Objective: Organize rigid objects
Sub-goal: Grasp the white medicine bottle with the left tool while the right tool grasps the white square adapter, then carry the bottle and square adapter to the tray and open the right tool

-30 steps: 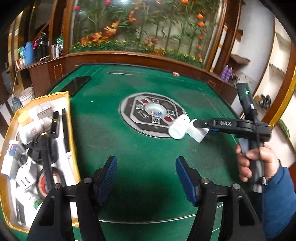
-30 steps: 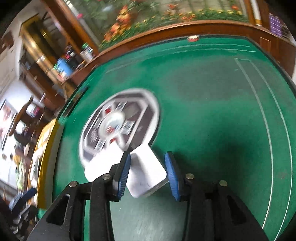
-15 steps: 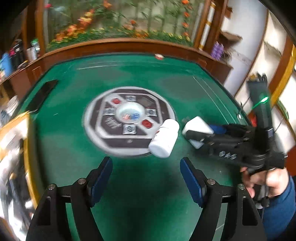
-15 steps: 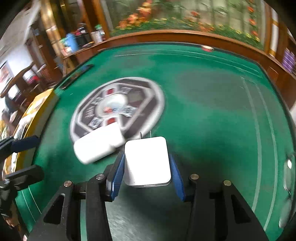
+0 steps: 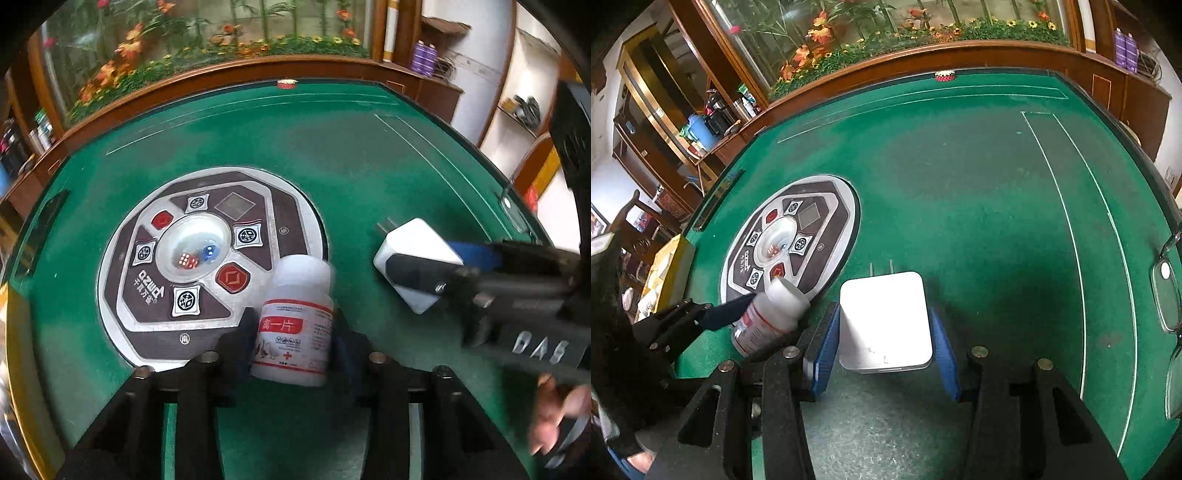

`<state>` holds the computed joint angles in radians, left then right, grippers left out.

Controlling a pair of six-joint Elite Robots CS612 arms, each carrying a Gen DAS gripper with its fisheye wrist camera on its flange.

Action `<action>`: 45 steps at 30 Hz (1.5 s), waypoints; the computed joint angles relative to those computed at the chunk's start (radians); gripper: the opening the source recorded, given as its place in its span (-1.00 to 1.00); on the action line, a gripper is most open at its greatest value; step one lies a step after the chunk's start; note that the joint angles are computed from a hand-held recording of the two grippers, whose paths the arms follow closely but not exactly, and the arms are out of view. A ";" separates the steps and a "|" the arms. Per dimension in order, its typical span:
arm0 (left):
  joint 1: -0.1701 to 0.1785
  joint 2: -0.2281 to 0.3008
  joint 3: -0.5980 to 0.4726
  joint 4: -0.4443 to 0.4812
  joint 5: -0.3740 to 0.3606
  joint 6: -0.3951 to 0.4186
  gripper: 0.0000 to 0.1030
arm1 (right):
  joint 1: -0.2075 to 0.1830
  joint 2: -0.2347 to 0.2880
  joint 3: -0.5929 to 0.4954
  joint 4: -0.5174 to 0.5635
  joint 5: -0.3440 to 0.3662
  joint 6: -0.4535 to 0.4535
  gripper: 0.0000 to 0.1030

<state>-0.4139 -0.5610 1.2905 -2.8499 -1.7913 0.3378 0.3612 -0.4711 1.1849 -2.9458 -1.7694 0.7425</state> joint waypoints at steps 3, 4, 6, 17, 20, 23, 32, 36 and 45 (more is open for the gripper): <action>0.003 -0.006 0.024 -0.039 -0.003 -0.037 -0.22 | 0.011 0.005 -0.018 0.028 -0.037 -0.017 -0.11; 0.006 -0.008 0.031 -0.048 -0.007 -0.046 -0.22 | 0.013 0.006 -0.021 0.036 -0.047 -0.024 -0.11; 0.013 -0.017 0.050 -0.061 -0.013 -0.069 -0.23 | 0.015 0.009 -0.028 0.044 -0.058 -0.029 -0.11; 0.038 -0.044 0.103 -0.068 -0.025 -0.127 -0.26 | 0.023 0.015 -0.035 -0.010 0.005 -0.072 -0.11; 0.045 -0.050 0.116 -0.079 -0.029 -0.140 -0.26 | 0.027 0.017 -0.039 -0.025 0.026 -0.086 -0.11; 0.051 -0.056 0.128 -0.096 -0.026 -0.153 -0.28 | 0.031 0.021 -0.049 -0.022 0.034 -0.098 -0.11; 0.065 -0.073 0.168 -0.135 -0.032 -0.167 -0.29 | 0.037 0.027 -0.058 -0.024 0.044 -0.120 -0.11; 0.069 -0.078 0.181 -0.145 -0.032 -0.172 -0.28 | 0.038 0.027 -0.060 -0.024 0.046 -0.123 -0.11; 0.071 -0.088 0.199 -0.168 -0.040 -0.182 -0.28 | 0.039 0.022 -0.048 -0.048 0.054 -0.118 -0.11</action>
<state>-0.3427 -0.6493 1.4898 -3.0176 -1.8317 0.1555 0.3999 -0.4492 1.1370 -2.9934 -1.7157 0.6240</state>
